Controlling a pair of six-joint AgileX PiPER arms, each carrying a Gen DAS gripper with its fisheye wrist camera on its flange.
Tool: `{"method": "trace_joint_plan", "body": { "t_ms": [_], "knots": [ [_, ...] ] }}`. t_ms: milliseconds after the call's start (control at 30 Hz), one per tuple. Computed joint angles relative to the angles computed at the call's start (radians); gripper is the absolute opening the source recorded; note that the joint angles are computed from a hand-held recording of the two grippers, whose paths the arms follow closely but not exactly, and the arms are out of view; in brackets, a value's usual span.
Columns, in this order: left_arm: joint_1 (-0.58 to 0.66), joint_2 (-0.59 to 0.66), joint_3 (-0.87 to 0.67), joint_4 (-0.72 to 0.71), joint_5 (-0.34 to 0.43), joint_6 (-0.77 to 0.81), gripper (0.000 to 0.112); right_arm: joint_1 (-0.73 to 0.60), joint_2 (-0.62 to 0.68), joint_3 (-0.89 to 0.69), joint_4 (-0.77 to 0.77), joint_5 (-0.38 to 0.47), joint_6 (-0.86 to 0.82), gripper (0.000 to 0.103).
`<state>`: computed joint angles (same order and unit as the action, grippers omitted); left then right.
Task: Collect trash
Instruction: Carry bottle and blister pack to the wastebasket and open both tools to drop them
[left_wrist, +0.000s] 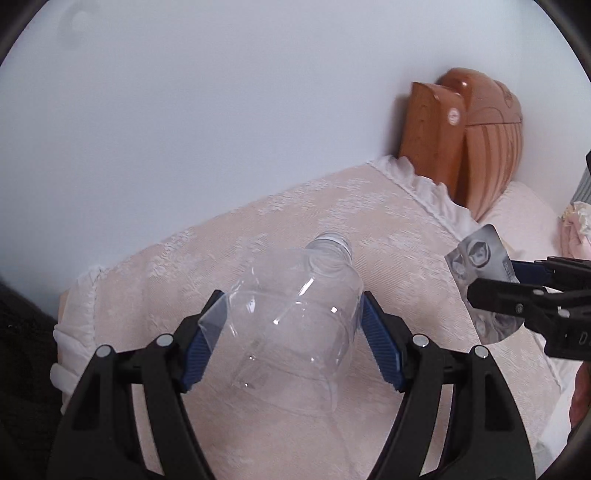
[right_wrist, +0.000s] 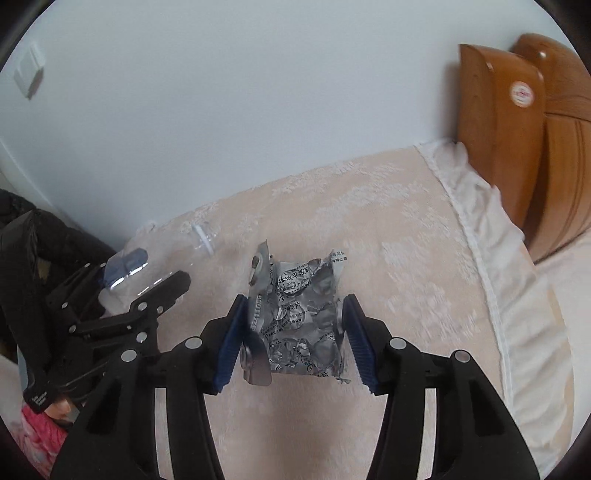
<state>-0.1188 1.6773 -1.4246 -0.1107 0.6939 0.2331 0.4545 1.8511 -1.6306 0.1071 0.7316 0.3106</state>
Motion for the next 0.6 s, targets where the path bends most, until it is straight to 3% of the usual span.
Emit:
{"method": "trace_joint_plan", "body": {
  "t_ms": [167,267,400,600],
  "knots": [
    [-0.172,-0.229,0.203,0.027,0.053,-0.104,0.07,0.052,-0.378,0.471,-0.142,-0.056,0.18,0.055],
    [-0.335,-0.334,0.295,0.074,0.09,-0.207,0.07,0.088,-0.602,0.693,-0.228,-0.023,0.322,0.055],
    [-0.58,-0.407,0.363,0.186,0.121,-0.407,0.07,0.148,-0.894,0.918,-0.297,0.098,0.502,0.056],
    [-0.883,-0.388,0.348,0.327,0.15,-0.642,0.07,0.383,-1.257,1.126,-0.414,0.352,0.884,0.057]
  ]
}}
